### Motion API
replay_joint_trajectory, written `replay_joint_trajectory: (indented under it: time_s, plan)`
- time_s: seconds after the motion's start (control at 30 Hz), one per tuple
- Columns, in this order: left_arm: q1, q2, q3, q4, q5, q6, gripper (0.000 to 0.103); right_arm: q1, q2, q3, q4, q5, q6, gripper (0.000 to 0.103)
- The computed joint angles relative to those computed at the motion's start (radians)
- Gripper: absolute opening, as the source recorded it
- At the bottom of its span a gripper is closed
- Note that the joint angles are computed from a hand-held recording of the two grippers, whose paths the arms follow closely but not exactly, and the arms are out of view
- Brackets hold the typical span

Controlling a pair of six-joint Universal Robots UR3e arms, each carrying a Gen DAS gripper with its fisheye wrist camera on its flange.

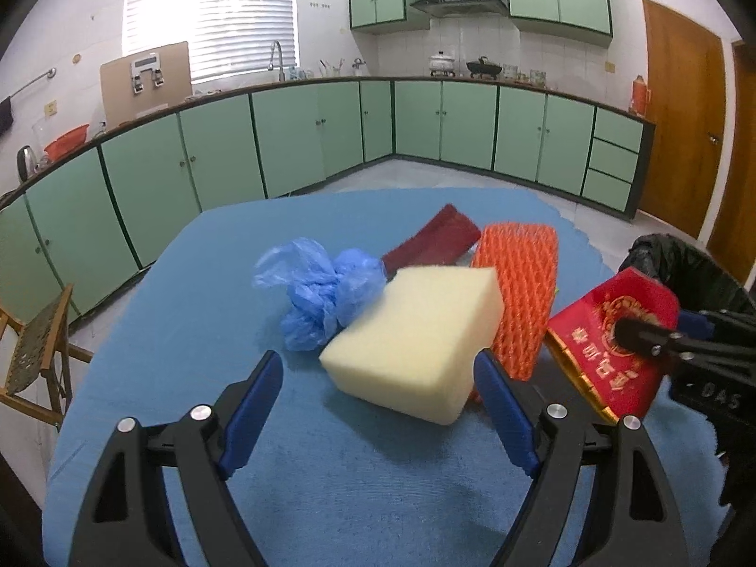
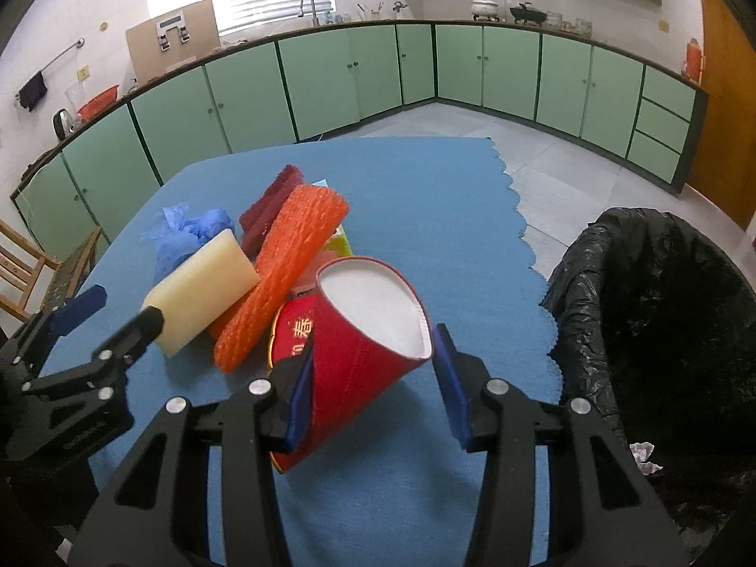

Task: Collect trash
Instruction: 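Grasp the red paper cup with the right gripper, then grasp the yellow sponge with the left gripper while the right gripper holds the red cup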

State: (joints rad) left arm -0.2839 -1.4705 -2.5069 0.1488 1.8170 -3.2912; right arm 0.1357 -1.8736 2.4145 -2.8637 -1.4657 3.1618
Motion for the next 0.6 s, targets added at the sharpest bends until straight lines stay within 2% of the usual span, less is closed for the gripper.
replay_joint_trajectory:
  time_s: [0.1, 0.3, 0.5, 0.53, 0.6]
  plan:
    - [0.037, -0.008, -0.001, -0.009, -0.045, 0.0, 0.083, -0.008, -0.002, 0.008, -0.008, 0.01, -0.007, 0.044]
    - [0.049, -0.064, 0.008, 0.034, -0.069, 0.025, 0.088, -0.008, 0.007, 0.005, -0.003, 0.011, -0.011, 0.044]
    - [0.11, -0.07, 0.023, -0.012, -0.166, 0.031, 0.09, -0.002, 0.039, -0.002, -0.016, -0.001, -0.005, 0.044]
    - [0.119, -0.063, 0.015, -0.01, -0.179, 0.029, 0.089, -0.002, 0.042, -0.002, -0.015, 0.0, -0.003, 0.044]
    - [0.135, -0.05, 0.001, -0.004, -0.212, 0.021, 0.079, 0.001, 0.051, -0.006, -0.017, -0.003, -0.001, 0.045]
